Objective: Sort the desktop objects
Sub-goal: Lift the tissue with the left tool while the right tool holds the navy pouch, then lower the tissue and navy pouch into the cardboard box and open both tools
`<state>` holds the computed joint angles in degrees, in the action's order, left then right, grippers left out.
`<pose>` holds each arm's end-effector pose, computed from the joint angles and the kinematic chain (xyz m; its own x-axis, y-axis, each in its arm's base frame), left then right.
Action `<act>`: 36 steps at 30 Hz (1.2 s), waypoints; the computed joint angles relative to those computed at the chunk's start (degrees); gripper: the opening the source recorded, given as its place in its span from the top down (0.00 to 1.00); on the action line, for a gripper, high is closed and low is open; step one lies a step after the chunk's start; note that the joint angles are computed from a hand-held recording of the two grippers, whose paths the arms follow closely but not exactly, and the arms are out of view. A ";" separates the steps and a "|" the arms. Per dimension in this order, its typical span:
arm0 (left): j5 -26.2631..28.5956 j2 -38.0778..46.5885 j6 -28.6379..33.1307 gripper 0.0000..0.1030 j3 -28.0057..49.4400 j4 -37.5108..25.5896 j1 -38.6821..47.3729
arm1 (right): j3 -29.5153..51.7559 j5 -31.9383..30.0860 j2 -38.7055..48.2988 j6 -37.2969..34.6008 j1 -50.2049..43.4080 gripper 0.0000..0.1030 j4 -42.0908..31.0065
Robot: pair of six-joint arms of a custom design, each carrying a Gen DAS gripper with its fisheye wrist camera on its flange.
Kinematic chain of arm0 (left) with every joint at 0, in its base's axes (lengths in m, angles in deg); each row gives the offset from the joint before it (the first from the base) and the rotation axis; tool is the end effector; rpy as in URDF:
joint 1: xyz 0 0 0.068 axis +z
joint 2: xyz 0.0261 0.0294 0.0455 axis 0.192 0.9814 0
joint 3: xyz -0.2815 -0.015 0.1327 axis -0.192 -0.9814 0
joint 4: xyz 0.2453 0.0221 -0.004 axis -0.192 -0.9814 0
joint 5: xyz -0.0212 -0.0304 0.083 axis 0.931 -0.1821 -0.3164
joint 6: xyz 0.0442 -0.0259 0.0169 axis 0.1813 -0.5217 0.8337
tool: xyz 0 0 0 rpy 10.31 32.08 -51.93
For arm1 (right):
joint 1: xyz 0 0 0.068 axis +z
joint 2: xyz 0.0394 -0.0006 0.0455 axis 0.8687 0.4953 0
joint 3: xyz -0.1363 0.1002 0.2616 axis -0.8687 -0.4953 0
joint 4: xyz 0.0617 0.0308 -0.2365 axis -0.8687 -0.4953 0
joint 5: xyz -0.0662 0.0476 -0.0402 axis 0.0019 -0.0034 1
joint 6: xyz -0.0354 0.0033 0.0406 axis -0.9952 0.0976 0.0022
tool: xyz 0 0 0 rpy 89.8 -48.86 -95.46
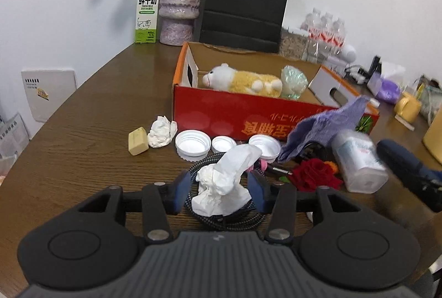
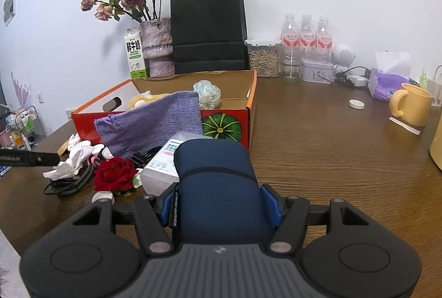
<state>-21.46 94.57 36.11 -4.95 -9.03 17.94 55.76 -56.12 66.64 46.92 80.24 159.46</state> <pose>0.2172 0.0218 0.0770 -0.5955 -0.1241 -0.7937 -0.0528 0.9919 -0.1155 0.2359 0.0865 0.0686 -0.5279 -0.0810 -0.8454 -0.3075 0.9461 0.1014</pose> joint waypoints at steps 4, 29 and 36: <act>-4.13 2.27 0.96 0.85 1.41 -0.23 -2.64 | 0.07 -0.08 -0.14 -0.15 0.06 0.41 -0.19; -9.00 -17.31 1.89 0.95 11.40 -9.32 -9.11 | 13.42 0.40 -17.03 -3.35 0.51 0.41 -19.53; -9.55 -9.81 -1.42 0.95 25.74 -21.06 -8.98 | 33.70 2.02 -13.43 -3.13 2.21 0.41 -37.76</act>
<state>-31.01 84.76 34.68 20.79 -30.08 8.96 89.47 -54.10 53.21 43.79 82.45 121.70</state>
